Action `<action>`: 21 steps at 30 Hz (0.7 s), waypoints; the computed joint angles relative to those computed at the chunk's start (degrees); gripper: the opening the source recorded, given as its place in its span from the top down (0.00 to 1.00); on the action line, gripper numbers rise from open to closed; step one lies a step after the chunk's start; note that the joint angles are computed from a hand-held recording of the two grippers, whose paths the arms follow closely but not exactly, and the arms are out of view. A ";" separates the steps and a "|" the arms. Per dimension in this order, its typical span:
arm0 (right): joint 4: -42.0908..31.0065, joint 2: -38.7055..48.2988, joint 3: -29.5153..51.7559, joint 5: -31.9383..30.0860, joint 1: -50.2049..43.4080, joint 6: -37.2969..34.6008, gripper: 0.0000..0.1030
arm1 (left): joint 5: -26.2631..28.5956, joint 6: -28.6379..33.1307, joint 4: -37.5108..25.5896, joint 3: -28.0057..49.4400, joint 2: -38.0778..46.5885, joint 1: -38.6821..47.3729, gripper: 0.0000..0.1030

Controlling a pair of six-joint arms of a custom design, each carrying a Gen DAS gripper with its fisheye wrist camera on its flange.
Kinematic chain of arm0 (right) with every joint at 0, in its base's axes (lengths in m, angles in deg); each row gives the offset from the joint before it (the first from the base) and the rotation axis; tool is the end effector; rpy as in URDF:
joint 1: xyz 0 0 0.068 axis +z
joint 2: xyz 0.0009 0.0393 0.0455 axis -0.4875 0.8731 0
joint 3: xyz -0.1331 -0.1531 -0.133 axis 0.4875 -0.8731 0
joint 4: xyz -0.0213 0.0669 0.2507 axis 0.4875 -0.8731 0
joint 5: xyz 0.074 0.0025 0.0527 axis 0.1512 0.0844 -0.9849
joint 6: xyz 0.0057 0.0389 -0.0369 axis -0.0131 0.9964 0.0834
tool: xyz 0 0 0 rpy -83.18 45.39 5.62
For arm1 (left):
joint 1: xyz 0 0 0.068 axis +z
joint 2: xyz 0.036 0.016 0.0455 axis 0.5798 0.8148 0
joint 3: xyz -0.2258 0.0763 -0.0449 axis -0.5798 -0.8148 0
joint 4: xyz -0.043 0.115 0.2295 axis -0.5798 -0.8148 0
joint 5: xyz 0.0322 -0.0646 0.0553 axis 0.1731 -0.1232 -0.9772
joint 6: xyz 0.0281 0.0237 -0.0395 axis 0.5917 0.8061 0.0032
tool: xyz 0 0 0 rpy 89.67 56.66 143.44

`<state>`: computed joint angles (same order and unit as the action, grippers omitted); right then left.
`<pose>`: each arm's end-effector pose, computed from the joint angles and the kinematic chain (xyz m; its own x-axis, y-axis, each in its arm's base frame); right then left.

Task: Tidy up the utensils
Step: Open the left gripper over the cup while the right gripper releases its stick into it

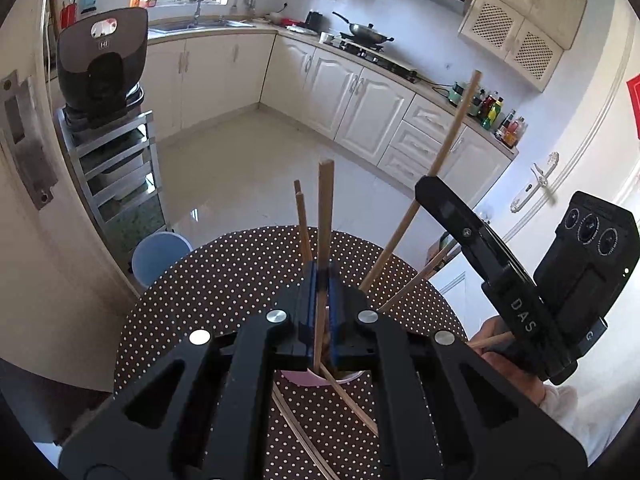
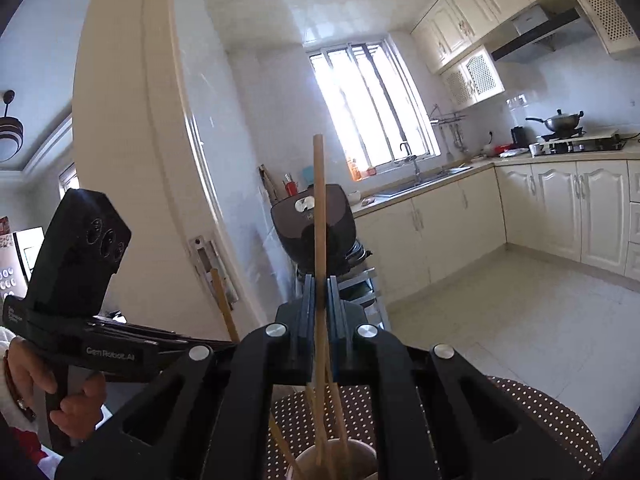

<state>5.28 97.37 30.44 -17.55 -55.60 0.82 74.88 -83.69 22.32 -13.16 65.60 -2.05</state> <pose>0.1936 -0.0572 0.3417 -0.3152 0.0323 -0.9485 -0.7771 0.5648 0.2775 0.1386 -0.0953 0.3716 -0.7126 -0.2069 -0.6704 0.0129 0.9515 -0.3074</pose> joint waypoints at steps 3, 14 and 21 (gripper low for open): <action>-7.36 1.86 2.99 0.74 -0.49 -7.05 0.94 | 0.85 -0.32 -0.48 -0.10 0.18 0.80 0.94; -19.29 4.04 6.47 3.75 -1.14 -18.90 0.93 | 1.45 -1.84 -1.60 0.37 1.39 0.20 0.79; -24.29 2.81 7.48 5.22 -2.96 -22.87 0.92 | -1.50 -3.57 -3.33 1.63 0.83 -2.57 0.60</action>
